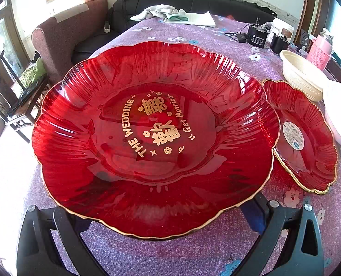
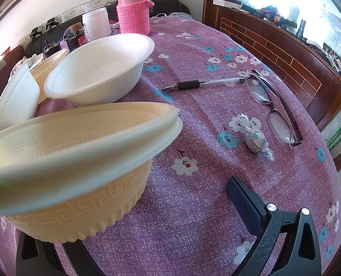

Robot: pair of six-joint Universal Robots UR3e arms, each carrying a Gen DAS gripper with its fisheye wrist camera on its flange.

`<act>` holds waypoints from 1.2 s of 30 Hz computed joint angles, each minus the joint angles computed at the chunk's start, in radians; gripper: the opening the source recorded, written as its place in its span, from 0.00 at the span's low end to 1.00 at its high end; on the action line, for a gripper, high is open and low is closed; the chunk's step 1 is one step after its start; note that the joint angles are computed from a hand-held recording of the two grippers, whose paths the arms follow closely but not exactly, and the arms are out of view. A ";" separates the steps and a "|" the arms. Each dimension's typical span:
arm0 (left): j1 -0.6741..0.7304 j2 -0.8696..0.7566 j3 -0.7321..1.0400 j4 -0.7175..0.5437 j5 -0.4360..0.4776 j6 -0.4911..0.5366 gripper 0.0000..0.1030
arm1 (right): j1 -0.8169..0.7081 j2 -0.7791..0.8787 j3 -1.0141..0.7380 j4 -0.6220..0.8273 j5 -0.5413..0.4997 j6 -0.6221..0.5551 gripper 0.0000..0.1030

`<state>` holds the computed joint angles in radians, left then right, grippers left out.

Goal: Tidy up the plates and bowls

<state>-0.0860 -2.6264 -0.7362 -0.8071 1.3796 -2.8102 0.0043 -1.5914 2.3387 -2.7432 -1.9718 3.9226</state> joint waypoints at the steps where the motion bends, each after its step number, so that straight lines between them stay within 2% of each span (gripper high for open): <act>1: 0.000 0.000 0.000 0.000 0.000 0.000 1.00 | 0.000 0.000 0.000 0.000 0.000 0.000 0.99; 24: -0.003 -0.005 0.018 -0.010 0.008 -0.013 1.00 | 0.005 -0.002 0.007 -0.005 0.000 0.002 0.99; 29: -0.004 0.010 -0.013 0.008 0.015 -0.019 1.00 | -0.038 -0.074 0.092 -0.075 0.088 -0.170 0.99; 36: -0.008 0.027 -0.047 0.025 0.026 -0.027 1.00 | -0.075 -0.216 0.152 0.027 0.167 -0.258 0.99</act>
